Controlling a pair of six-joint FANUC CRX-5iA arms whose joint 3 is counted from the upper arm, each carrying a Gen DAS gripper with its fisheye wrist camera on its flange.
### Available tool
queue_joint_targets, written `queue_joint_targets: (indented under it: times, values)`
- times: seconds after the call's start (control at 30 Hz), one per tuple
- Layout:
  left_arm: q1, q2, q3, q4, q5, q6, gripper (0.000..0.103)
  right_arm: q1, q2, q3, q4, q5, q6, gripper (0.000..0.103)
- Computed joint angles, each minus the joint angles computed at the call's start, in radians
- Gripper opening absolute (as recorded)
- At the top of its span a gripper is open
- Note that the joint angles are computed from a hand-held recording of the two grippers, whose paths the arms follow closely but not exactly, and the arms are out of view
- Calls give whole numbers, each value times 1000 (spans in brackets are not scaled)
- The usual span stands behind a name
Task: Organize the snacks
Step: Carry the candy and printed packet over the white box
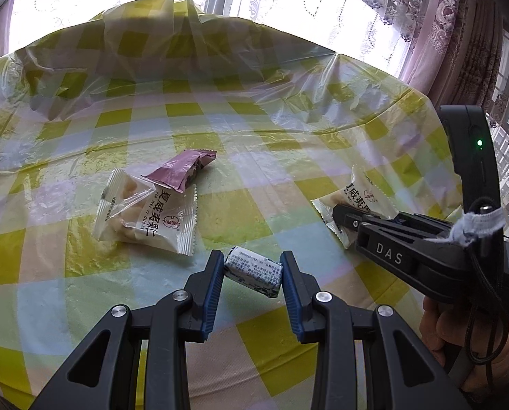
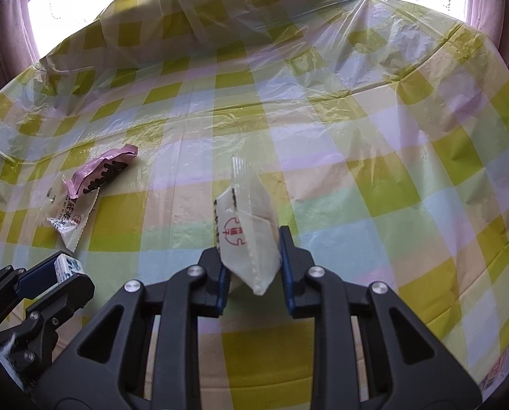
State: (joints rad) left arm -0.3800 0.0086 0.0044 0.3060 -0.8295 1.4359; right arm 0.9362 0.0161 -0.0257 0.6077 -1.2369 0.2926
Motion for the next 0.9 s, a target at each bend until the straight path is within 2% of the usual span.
queue_joint_targets:
  times: [0.23,0.57,0.9]
  values:
    - [-2,-36,-10,-36,5,90,35,43,-47,-24,-1,-28,-2,28]
    - [-82,-95,14,-137,-70,213,35,130,-155,-80,9,-91,-30,28]
    - [-192,-66,73,-121,-138,207,35,203,-306,-170,4,-167,-93,28]
